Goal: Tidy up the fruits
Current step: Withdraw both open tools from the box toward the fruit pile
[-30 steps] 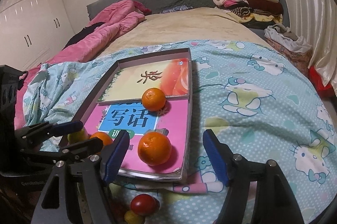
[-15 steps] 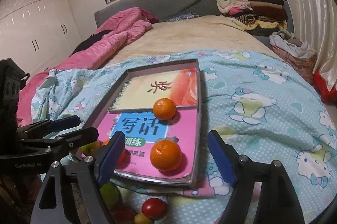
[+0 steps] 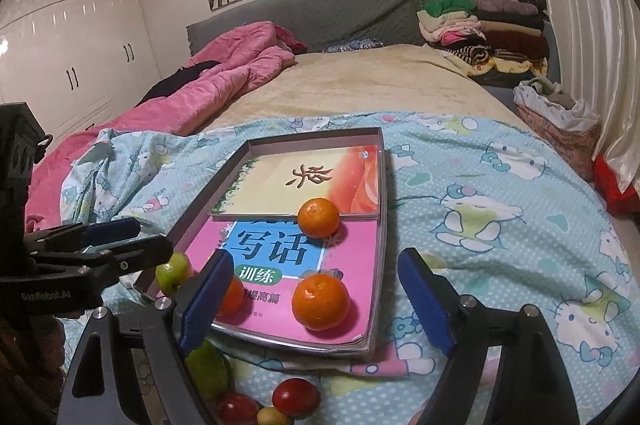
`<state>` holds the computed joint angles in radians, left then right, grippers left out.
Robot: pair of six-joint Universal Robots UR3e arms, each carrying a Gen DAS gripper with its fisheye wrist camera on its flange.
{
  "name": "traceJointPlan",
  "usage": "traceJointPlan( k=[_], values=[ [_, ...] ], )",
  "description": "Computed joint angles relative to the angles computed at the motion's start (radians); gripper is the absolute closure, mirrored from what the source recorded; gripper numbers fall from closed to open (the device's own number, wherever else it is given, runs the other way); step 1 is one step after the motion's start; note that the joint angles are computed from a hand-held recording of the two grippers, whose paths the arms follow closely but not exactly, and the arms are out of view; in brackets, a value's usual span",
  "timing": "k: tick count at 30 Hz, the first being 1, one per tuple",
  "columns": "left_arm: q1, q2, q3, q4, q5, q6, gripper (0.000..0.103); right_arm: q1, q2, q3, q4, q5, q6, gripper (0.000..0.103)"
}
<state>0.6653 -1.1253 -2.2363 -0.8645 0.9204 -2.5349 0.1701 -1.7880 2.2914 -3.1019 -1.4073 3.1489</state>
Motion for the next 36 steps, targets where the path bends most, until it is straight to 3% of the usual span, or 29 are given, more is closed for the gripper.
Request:
traceJointPlan(
  k=[14,36],
  values=[
    [0.122,0.077,0.018,-0.125,-0.071,0.058,0.025,-0.024,-0.049,0.028,-0.022,0.021,0.004,0.019],
    [0.295,0.233,0.043,-0.445,-0.134,0.247,0.025,0.043,-0.135,0.055,0.036,0.006,-0.042,0.019]
  ],
)
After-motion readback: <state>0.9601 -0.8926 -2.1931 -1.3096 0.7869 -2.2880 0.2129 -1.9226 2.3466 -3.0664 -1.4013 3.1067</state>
